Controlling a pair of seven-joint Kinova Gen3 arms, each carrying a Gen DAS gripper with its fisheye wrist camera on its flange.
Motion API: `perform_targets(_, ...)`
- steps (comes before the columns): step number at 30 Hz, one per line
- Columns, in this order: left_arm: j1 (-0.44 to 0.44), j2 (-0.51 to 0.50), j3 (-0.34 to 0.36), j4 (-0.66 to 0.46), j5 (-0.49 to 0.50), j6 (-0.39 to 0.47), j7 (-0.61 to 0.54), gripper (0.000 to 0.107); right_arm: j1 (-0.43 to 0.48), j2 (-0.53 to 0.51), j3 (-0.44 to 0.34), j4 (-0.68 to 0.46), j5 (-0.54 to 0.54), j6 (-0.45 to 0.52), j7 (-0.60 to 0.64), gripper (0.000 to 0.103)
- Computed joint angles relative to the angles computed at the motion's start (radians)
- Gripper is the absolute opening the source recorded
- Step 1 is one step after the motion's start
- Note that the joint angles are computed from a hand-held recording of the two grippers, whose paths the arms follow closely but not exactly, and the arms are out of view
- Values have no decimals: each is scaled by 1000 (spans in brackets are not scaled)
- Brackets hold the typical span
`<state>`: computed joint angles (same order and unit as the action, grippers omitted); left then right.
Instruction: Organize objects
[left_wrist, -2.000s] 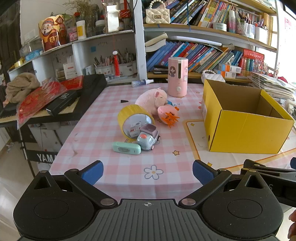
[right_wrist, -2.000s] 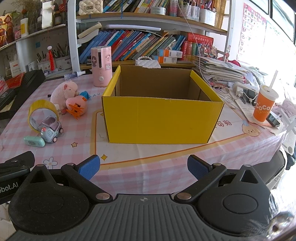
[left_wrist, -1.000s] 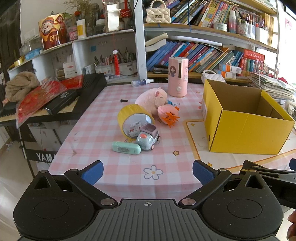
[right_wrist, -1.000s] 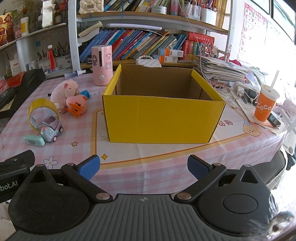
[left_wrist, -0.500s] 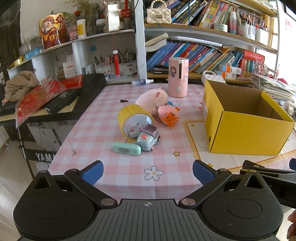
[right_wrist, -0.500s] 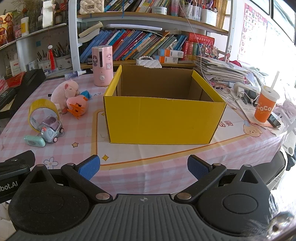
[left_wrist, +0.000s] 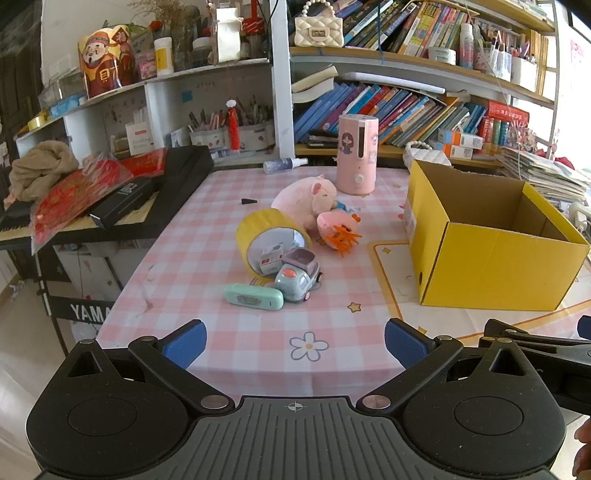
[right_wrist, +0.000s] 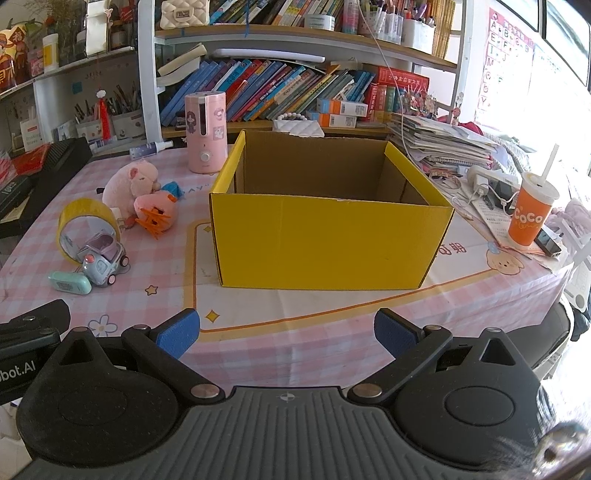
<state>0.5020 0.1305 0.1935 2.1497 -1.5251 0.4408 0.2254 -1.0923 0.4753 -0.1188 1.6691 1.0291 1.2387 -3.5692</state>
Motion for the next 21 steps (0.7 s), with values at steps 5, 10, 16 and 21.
perform_targets(5,-12,-2,-7,-3,11,-19,-17,103,-1,2,0,0,0,0,-2,102)
perform_targets(10,-16,-1,-13,-5,21,-28,-28,103,6,7,2,-17,-5,-5,18,102)
perform_targets(16,-16,-1,-16,-7,34,-31,-41,103,7,11,9,-26,-10,-11,31,102)
perform_targets(21,-16,-1,-20,-8,40,-35,-48,103,8,10,11,-23,-13,-17,35,102)
